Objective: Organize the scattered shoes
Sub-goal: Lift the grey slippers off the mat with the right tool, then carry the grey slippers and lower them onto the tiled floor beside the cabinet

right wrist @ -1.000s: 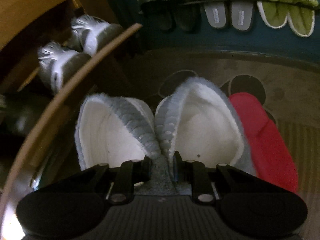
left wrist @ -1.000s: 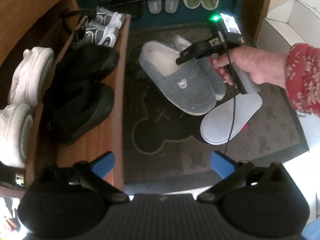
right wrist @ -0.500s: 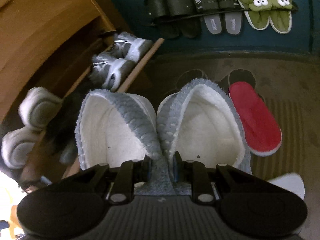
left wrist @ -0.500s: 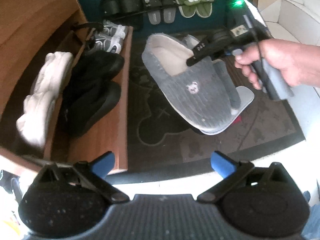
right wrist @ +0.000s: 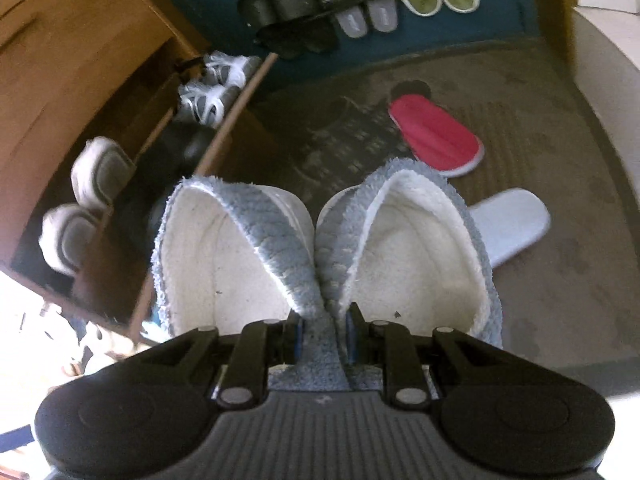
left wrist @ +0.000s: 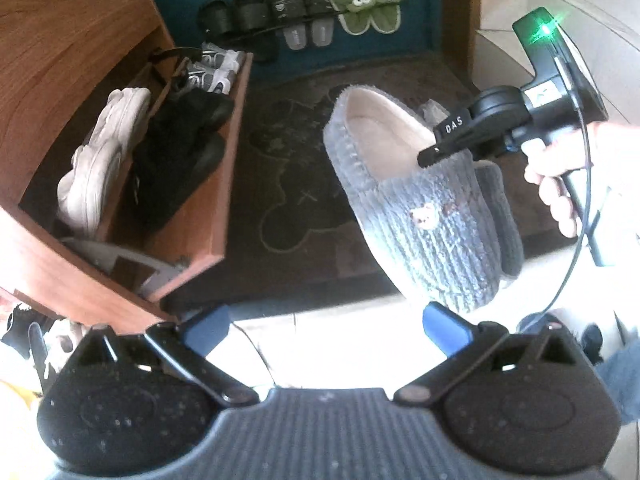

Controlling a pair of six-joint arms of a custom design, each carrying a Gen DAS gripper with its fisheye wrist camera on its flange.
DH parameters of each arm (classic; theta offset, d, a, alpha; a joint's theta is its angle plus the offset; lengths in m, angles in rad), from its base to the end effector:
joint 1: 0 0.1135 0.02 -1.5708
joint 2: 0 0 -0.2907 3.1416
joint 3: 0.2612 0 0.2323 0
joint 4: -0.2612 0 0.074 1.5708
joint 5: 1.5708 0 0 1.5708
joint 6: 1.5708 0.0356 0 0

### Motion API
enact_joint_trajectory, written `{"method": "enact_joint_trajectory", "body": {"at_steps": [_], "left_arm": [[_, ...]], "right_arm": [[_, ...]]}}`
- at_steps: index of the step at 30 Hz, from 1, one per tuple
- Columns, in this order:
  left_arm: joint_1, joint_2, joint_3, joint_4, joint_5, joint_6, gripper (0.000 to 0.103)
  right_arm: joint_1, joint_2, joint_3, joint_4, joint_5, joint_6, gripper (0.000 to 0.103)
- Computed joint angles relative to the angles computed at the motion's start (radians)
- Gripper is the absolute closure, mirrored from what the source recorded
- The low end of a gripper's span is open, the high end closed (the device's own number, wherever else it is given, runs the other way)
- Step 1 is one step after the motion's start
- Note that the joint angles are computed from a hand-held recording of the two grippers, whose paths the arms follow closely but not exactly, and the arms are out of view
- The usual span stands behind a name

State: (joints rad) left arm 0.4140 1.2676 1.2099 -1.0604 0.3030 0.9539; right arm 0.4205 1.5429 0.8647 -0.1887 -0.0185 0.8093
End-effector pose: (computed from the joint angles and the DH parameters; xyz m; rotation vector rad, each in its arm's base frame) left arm 0.1946 0.0739 0.3408 0.7824 2.4842 0.0707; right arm 0.2692 0.1211 0.2265 0.4786 2.4753 0.5532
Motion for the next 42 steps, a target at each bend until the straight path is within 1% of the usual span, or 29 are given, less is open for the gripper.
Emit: {"method": "enact_joint_trajectory", "body": {"at_steps": [2,4,5,9,12,14,17,20,22,24,25,26,27,28,29,32,34,38,42], "left_arm": [[0.047,-0.038,-0.029,-0.032,0.024,0.043,0.000],[0.101,-0.065,-0.046,-0.078,0.058,0.093,0.000],[0.108,-0.069,-0.049,-0.083,0.061,0.102,0.000],[0.183,-0.131,-0.095,-0.132,0.088,0.209,0.000],[0.223,-0.154,-0.130,-0.156,0.085,0.253,0.000],[0.240,-0.165,-0.155,-0.164,0.072,0.274,0.000],[0.236,-0.174,-0.190,-0.150,0.045,0.289,0.000],[0.208,-0.176,-0.218,-0.118,0.012,0.271,0.000],[0.193,-0.170,-0.225,-0.108,0.001,0.251,0.000],[0.170,-0.159,-0.230,-0.097,-0.015,0.225,0.000],[0.158,-0.153,-0.234,-0.088,-0.023,0.213,0.000],[0.150,-0.154,-0.240,-0.080,-0.034,0.205,0.000],[0.141,-0.157,-0.246,-0.072,-0.049,0.198,0.000],[0.131,-0.160,-0.248,-0.066,-0.060,0.186,0.000],[0.121,-0.162,-0.249,-0.061,-0.071,0.173,0.000],[0.103,-0.164,-0.238,-0.055,-0.071,0.146,0.000],[0.094,-0.169,-0.237,-0.043,-0.065,0.141,0.000],[0.066,-0.155,-0.238,-0.052,-0.079,0.112,0.000],[0.031,-0.140,-0.246,-0.039,-0.108,0.058,0.000]], "right_arm": [[0.049,-0.058,-0.041,-0.037,0.047,0.019,0.084],[0.079,-0.084,-0.052,-0.062,0.074,0.034,0.084],[0.100,-0.102,-0.061,-0.078,0.092,0.044,0.084],[0.202,-0.158,-0.101,-0.134,0.171,0.118,0.084],[0.239,-0.147,-0.115,-0.138,0.191,0.175,0.084],[0.255,-0.120,-0.144,-0.103,0.187,0.217,0.084],[0.266,-0.076,-0.159,-0.068,0.177,0.231,0.084],[0.265,0.000,-0.183,0.012,0.159,0.276,0.084],[0.264,0.040,-0.199,0.069,0.153,0.300,0.081],[0.255,0.104,-0.198,0.114,0.134,0.303,0.071],[0.254,0.121,-0.191,0.112,0.133,0.296,0.068],[0.258,0.124,-0.185,0.101,0.148,0.266,0.060],[0.264,0.117,-0.180,0.085,0.173,0.232,0.048],[0.269,0.107,-0.174,0.066,0.201,0.205,0.043],[0.271,0.095,-0.165,0.034,0.229,0.176,0.041],[0.263,0.055,-0.137,-0.102,0.296,0.106,0.041],[0.271,0.055,-0.128,-0.176,0.322,0.091,0.041],[0.275,0.055,-0.190,-0.147,0.253,0.127,0.041],[0.284,0.086,-0.275,-0.056,0.158,0.109,0.041]]}}
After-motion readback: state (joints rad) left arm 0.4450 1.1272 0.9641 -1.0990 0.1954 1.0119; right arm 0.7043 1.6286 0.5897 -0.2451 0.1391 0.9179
